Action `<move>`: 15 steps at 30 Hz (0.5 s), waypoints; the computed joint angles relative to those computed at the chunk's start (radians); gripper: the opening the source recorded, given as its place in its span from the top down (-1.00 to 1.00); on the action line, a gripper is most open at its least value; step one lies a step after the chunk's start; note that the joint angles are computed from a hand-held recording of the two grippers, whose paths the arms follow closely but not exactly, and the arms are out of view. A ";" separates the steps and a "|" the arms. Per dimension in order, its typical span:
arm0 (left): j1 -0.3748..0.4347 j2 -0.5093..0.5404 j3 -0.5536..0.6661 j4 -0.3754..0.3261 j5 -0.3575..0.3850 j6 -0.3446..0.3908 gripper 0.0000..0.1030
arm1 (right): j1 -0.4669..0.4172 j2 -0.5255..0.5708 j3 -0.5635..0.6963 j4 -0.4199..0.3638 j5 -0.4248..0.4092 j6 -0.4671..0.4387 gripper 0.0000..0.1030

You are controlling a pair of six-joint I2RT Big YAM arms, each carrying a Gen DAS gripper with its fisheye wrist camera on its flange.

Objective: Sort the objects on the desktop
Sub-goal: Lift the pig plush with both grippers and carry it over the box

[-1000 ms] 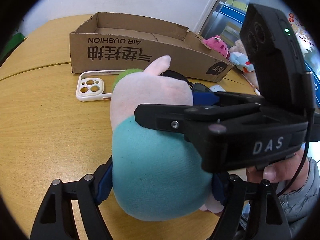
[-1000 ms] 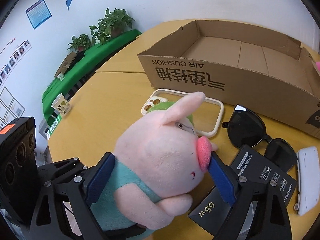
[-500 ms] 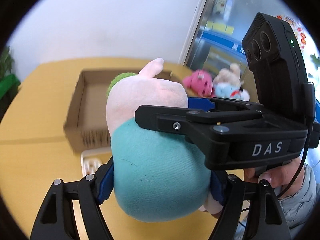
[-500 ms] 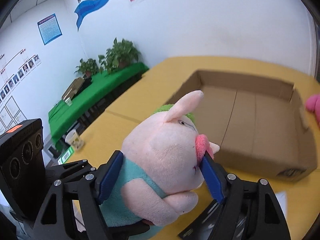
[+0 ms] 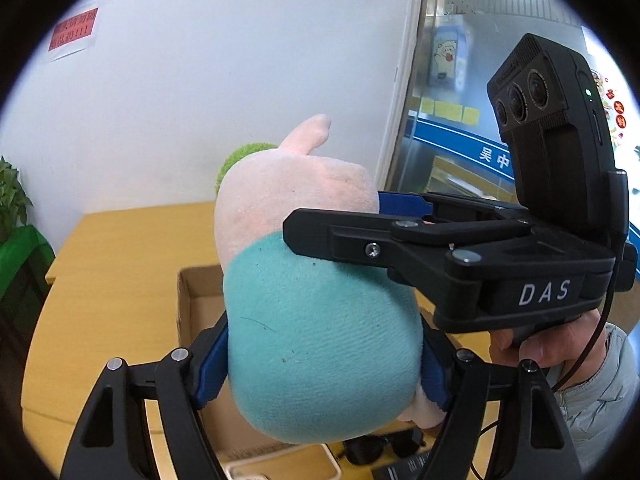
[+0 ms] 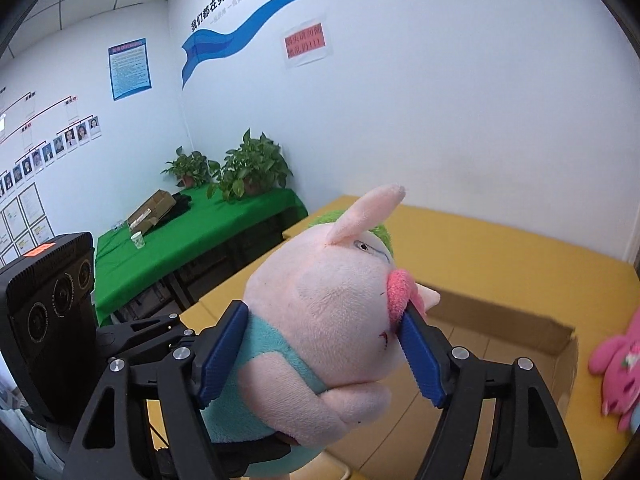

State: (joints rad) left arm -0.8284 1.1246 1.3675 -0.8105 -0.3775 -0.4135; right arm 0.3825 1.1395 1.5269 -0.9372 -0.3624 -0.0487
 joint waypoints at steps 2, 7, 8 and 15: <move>0.037 0.028 0.029 0.001 0.028 0.016 -0.51 | -0.017 0.055 0.056 0.004 -0.023 -0.013 -0.42; 0.147 0.120 0.080 0.021 0.112 0.025 -0.51 | -0.027 0.211 0.168 0.016 -0.047 -0.027 -0.42; 0.174 0.139 0.085 0.028 0.143 0.026 -0.51 | -0.026 0.250 0.193 0.017 -0.046 -0.031 -0.42; 0.304 0.305 0.123 0.046 0.264 -0.002 -0.51 | -0.027 0.452 0.258 0.070 -0.058 -0.050 -0.37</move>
State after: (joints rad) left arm -0.5248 1.4301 1.4902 -0.7644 -0.1137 -0.4153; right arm 0.3557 1.5916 1.7850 -0.8676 -0.4199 -0.0991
